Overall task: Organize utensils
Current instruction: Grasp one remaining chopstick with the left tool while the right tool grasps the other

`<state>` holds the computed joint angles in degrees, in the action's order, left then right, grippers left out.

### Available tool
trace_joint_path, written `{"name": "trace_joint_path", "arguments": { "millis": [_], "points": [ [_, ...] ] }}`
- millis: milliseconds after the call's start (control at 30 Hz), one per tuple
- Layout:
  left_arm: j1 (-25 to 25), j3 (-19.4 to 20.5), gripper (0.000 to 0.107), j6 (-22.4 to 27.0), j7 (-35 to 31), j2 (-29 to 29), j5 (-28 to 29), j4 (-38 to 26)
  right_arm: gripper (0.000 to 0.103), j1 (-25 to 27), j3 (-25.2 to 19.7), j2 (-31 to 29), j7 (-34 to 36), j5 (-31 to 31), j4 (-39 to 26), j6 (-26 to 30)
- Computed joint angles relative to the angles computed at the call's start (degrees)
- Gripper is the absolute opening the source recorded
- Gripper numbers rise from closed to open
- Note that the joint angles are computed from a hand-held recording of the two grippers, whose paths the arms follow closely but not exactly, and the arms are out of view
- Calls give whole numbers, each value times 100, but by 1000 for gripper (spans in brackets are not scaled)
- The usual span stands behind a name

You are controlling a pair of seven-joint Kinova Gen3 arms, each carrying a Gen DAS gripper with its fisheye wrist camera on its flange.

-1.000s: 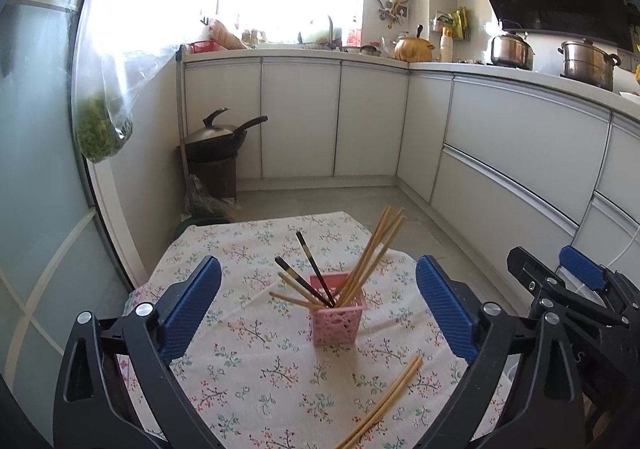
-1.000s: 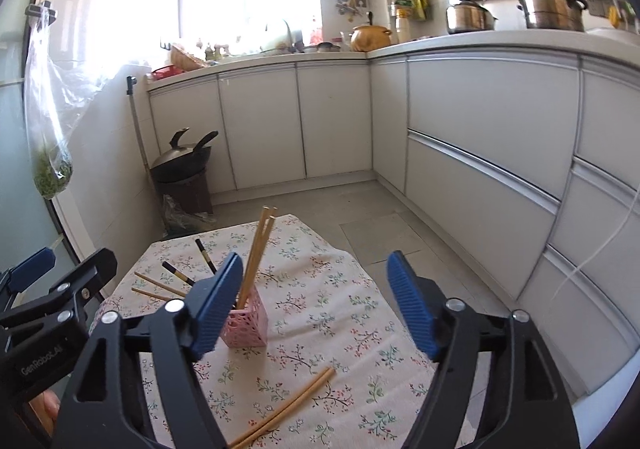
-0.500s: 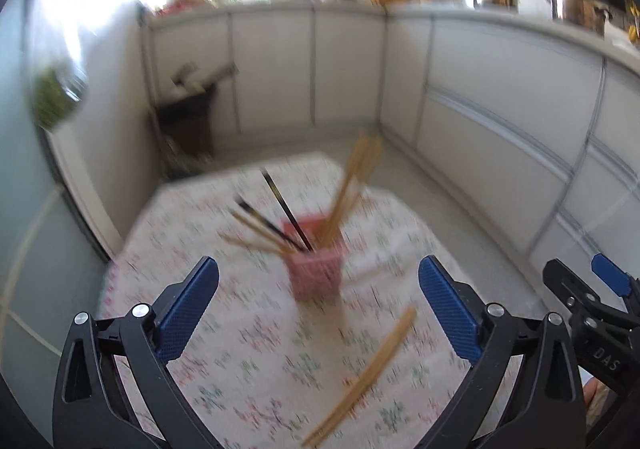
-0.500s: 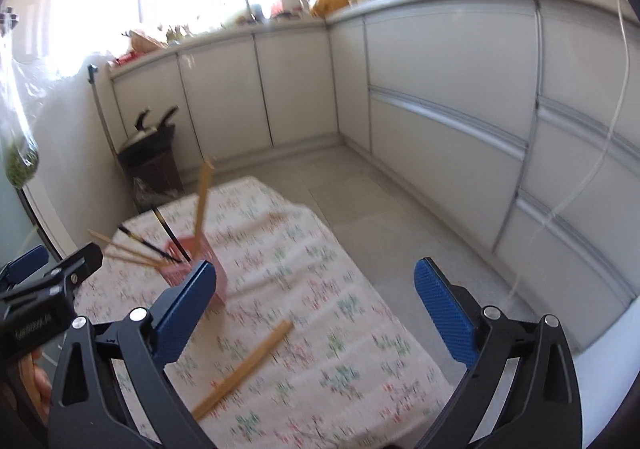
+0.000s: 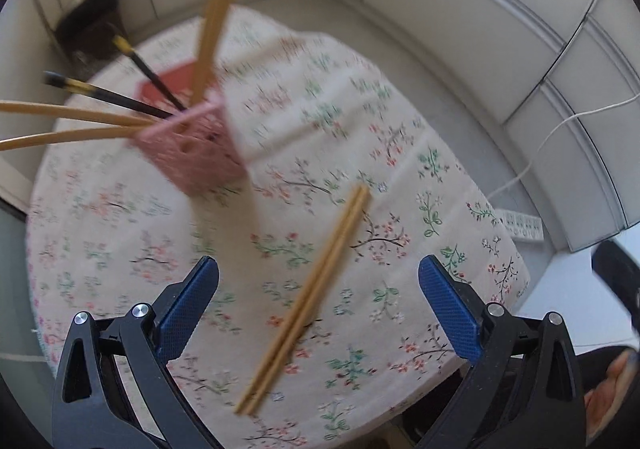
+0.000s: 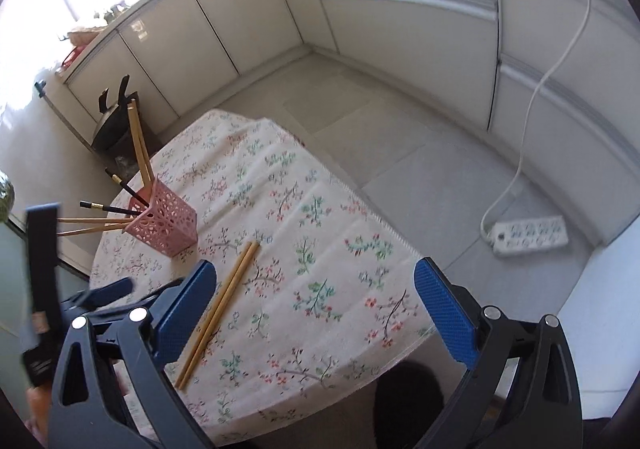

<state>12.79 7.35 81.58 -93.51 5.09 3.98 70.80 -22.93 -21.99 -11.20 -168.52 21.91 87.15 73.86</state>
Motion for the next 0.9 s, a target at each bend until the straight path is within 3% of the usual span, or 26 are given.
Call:
{"name": "trace_joint_path", "arguments": {
  "millis": [133, 333, 667, 833, 900],
  "points": [
    [139, 27, 96, 458, 340, 694, -94, -523, 97, 104, 360, -132, 198, -612, 199, -350],
    [333, -63, 94, 897, 661, 1452, -240, -1170, 97, 327, 494, -180, 330, -1033, 348, -460],
    [469, -165, 77, 735, 773, 1683, -485, -1231, 97, 624, 901, -316, 758, -1979, 697, -909],
    [515, -166, 67, 785, 680, 1784, -593, -1292, 97, 716, 842, -300, 833, -2052, 680, -913],
    [615, -182, 55, 724, 624, 1781, -769, -1265, 97, 734, 822, -280, 827, -2063, 674, -904]
  ]
}}
